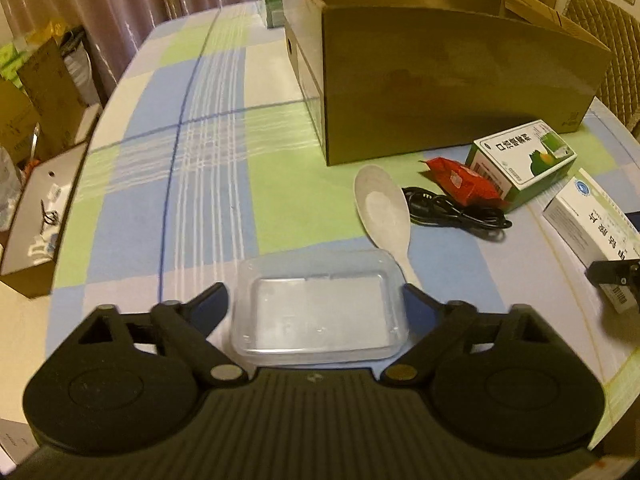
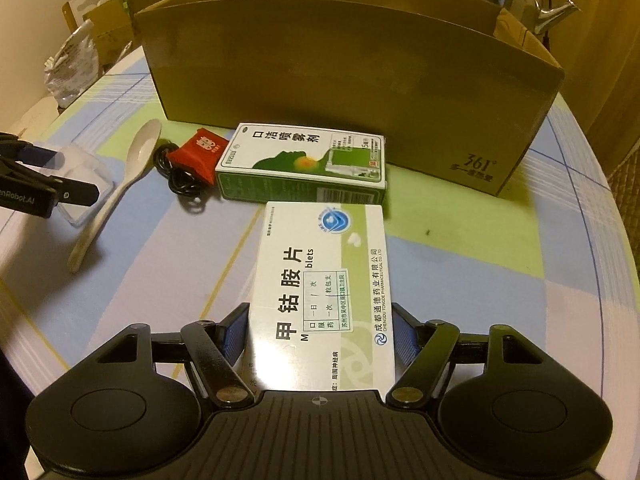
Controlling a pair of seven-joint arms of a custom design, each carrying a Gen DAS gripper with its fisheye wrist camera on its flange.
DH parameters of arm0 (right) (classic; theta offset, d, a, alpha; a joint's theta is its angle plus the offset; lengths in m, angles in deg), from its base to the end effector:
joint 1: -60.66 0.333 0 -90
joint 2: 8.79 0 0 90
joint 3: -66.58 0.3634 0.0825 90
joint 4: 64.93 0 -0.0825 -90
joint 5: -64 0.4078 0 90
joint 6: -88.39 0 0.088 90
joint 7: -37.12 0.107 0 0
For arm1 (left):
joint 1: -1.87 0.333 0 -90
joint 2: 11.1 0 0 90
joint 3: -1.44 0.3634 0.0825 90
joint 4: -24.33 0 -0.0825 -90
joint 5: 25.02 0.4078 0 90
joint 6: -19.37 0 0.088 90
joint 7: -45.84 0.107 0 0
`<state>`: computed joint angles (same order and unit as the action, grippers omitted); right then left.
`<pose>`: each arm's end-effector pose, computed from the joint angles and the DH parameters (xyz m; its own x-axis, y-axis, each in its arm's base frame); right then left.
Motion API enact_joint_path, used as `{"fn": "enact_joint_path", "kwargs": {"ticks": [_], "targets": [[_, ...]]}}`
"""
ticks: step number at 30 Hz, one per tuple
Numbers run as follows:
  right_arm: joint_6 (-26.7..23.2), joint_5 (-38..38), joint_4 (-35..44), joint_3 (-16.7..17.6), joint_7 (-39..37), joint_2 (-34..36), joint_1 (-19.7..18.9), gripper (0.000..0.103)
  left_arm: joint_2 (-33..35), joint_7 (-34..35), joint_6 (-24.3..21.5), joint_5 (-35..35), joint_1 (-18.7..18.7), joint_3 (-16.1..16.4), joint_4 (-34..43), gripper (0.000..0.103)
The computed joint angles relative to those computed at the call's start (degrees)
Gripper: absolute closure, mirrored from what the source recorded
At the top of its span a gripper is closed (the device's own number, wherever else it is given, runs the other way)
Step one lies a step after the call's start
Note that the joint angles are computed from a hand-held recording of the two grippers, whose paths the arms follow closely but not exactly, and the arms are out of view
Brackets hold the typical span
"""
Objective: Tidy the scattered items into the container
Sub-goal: 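Grasp the white medicine box with the right tool while the left tool grasps the clear container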
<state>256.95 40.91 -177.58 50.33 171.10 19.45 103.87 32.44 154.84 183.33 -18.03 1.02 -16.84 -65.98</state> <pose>0.5943 0.3513 0.3010 0.1428 -0.9897 0.0080 -0.8403 -0.1255 -0.5275 0.7637 -0.2116 0.2908 -0.5733 -0.8176 -0.0533 -0.6700 0.5052 -0.5438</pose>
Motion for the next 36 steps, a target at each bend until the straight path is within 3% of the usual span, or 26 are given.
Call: {"fn": "enact_joint_path", "kwargs": {"ticks": [8,22,29,36], "targets": [[1.0,0.3,-0.5,-0.5,0.0,0.1,0.4,0.034,-2.4,2.5,-0.5,-0.1,1.0,-1.3,-3.3,0.02],[1.8,3.4,0.9,-1.3,-1.5,1.5,0.9,0.031,-2.0,0.7,-0.4,0.7,-0.7,0.6,-3.2,0.02],[1.9,4.1,0.6,-2.0,-1.6,1.3,1.6,0.035,-2.3,-0.8,0.7,0.7,-0.6,0.8,-4.0,0.021],[3.2,1.4,-2.0,-6.7,2.3,-0.8,6.0,0.035,-4.4,-2.5,3.2,1.2,0.1,0.5,-6.8,0.021]]}}
